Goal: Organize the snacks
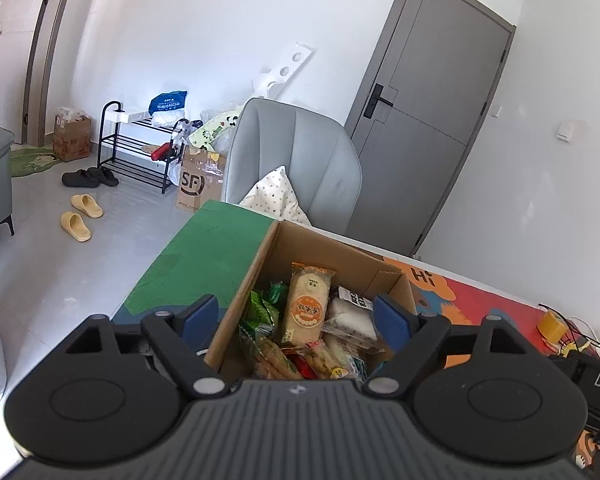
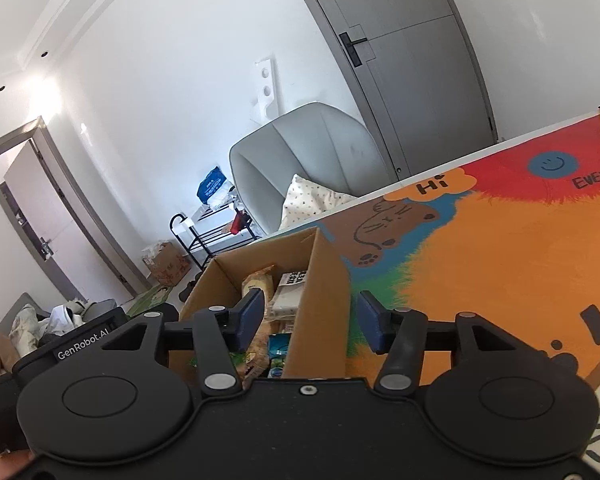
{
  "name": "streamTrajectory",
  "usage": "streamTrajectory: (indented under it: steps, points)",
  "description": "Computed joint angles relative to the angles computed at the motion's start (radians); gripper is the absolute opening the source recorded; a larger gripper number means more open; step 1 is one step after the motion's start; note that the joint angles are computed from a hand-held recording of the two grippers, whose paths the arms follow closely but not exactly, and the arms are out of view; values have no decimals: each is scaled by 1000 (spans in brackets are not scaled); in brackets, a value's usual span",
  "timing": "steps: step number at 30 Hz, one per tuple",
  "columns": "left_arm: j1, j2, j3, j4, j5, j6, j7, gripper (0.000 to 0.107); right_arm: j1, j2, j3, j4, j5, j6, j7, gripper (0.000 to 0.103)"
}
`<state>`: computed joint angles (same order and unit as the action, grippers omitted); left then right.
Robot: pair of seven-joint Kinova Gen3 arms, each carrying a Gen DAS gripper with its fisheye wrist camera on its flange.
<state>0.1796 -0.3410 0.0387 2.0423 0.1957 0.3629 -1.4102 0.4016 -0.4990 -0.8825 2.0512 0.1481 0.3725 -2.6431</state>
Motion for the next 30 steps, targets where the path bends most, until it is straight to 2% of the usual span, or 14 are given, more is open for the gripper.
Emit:
streamTrajectory:
  steps: [8,12,15,19,22,30]
  points:
    - [-28,-6,99,-12,-62,39,48,91,-57,-92,99,51,-26,78,-2,71]
    - [-3,-5,119,-29,-81,77,51,95,-65,-138,125,69,-30,114,1,82]
    - [0,-13,145,-34,-102,96,62,96,-77,-163,148,79,-34,132,13,88]
    - [31,-17,140,-50,-102,126,51,97,-86,-198,175,88,-40,158,30,98]
    - [34,-29,153,-55,-109,138,54,98,-100,-216,194,92,-48,176,45,101]
    - [101,-45,94,-72,-67,179,-27,99,-119,-255,229,84,-68,232,77,103]
